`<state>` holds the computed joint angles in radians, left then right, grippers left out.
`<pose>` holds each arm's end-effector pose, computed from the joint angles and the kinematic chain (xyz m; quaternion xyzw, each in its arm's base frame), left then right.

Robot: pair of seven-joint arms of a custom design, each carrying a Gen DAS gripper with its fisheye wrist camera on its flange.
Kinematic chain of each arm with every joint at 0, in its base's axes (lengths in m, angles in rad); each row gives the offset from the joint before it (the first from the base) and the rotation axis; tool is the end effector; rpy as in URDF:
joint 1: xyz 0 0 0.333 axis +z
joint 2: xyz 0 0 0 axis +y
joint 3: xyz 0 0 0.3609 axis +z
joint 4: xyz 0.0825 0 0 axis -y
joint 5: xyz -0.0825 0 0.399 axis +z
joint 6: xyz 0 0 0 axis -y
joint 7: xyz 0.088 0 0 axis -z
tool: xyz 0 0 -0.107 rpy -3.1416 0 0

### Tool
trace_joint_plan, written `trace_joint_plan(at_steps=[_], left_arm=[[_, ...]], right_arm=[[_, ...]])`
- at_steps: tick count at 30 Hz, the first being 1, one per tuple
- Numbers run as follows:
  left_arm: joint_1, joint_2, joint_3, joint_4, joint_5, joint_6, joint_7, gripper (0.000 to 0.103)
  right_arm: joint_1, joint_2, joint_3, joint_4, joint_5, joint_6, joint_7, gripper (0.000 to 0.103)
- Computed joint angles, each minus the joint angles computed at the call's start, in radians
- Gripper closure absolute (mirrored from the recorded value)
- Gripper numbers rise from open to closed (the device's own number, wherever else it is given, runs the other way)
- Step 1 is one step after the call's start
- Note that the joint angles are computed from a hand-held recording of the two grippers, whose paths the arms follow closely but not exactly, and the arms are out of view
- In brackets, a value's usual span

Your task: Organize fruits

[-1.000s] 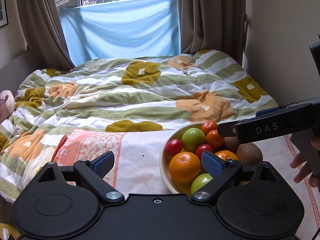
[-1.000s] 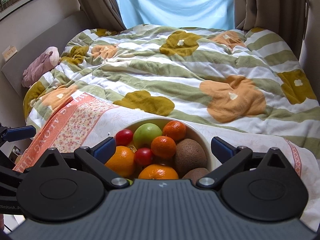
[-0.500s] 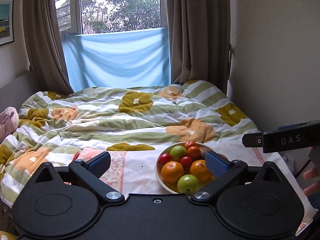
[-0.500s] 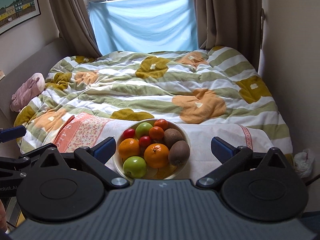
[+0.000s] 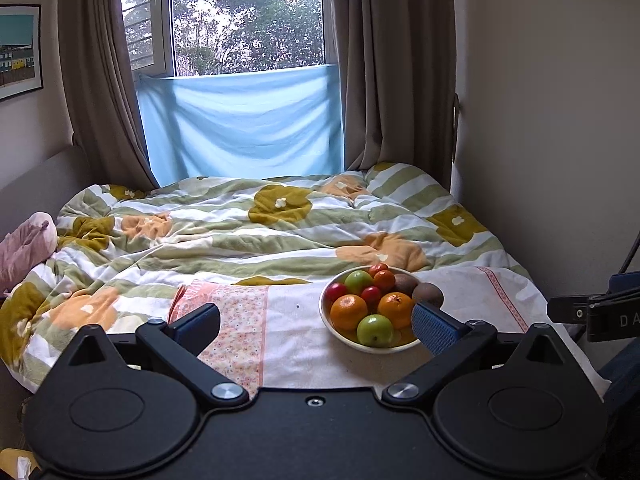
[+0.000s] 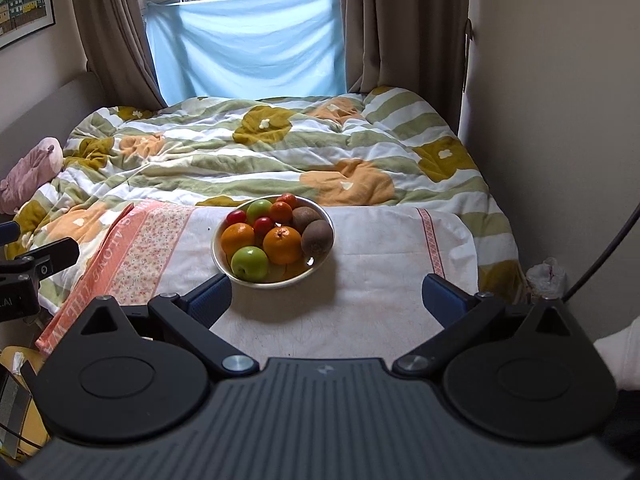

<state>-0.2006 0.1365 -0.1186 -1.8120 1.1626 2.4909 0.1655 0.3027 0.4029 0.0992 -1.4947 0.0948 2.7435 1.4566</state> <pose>0.6278 -0.2079 0.5604 -0.7061 0.5138 -0.2591 0.4126 0.7066 0.2794 0.5785 -0.7639 0.4956 -0.2049 0.3591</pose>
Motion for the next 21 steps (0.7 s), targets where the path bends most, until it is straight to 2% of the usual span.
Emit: trace_joint_plan(at_steps=[4, 9, 21], left_arm=[[-0.004, -0.019, -0.007, -0.027, 0.001, -0.003, -0.015, 0.000], [-0.004, -0.036, -0.019, -0.049, 0.006, -0.012, -0.016, 0.000], [0.003, -0.048, -0.028, -0.067, 0.011, 0.004, -0.026, 0.000]], right_arm=[[0.001, -0.047, -0.005, -0.076, 0.004, 0.019, 0.021, 0.000], [0.001, -0.067, -0.010, -0.108, -0.009, 0.034, 0.035, 0.000], [-0.002, -0.063, -0.005, -0.097, -0.008, 0.031, 0.030, 0.000]])
